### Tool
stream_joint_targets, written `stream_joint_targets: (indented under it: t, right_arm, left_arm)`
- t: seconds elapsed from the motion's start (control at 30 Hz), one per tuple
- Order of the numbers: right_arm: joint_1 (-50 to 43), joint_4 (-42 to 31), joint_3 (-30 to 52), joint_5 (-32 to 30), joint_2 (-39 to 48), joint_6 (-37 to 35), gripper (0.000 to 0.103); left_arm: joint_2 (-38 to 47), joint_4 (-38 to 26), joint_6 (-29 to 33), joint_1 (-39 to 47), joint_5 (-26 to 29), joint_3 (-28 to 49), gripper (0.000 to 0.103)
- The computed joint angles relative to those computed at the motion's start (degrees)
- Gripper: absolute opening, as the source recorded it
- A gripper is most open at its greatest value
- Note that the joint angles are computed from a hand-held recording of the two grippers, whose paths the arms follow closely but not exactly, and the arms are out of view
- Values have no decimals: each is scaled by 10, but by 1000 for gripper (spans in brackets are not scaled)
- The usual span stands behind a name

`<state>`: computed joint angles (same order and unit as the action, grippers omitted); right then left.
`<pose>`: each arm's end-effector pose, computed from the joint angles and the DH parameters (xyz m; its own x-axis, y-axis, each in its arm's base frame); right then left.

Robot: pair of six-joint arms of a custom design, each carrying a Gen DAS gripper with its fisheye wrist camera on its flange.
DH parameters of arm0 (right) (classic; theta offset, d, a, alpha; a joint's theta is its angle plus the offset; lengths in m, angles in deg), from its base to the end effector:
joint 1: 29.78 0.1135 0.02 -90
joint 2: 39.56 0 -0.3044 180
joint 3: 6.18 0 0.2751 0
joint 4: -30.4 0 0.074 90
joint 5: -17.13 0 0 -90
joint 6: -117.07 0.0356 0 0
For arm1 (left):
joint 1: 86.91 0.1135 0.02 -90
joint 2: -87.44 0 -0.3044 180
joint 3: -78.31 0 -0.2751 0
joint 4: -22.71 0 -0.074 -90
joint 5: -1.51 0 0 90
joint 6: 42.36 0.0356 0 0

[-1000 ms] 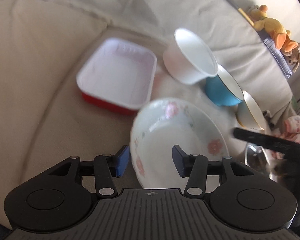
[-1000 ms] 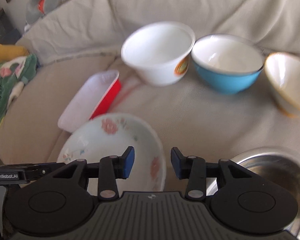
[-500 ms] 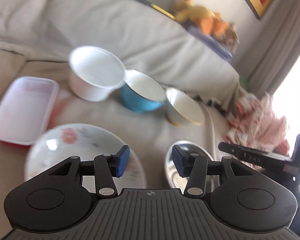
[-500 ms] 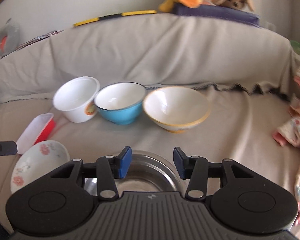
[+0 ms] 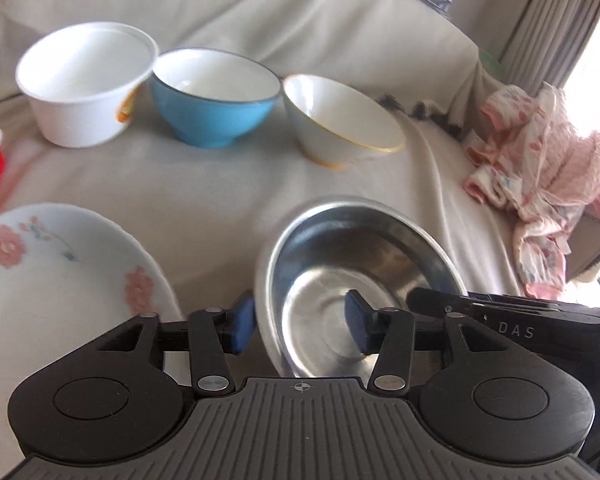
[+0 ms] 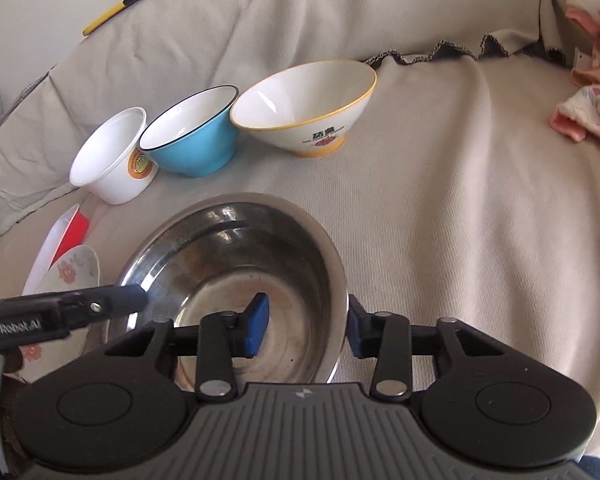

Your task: Organize plates and bowls

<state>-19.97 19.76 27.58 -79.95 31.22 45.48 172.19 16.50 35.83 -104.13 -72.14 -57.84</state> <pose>0.2092 0.0406 0.1545 -0.7703 0.1849 -0.6103 -0.0080 0.9542 0.2992 0.2585 -0.0906 0.1573 -0.7806 0.0363 -0.6240 0.3140 0.8860 -0.3412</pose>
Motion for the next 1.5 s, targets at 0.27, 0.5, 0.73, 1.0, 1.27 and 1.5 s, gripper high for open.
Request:
stream_joint_targets:
  t: [0.27, 0.5, 0.73, 1.0, 1.27, 1.5]
  right_arm:
    - [66, -89, -3, 67, -128, 43, 35]
    - [233, -85, 76, 108, -83, 62, 35]
    - [349, -23, 179, 137, 112, 57, 35]
    - [373, -23, 223, 176, 195, 52, 35]
    - [366, 3, 210, 166, 202, 41, 37]
    - [337, 31, 189, 145, 161, 34, 41]
  left_arm:
    - [-114, -39, -32, 62, 96, -52, 53]
    - [-301, -247, 94, 305, 215, -48, 53]
    - [-274, -271, 192, 480, 230, -45, 54]
    - [-167, -204, 204, 501, 233, -57, 54]
    - [-154, -148, 195, 485, 203, -73, 52]
    - [-170, -151, 212, 490, 147, -60, 52]
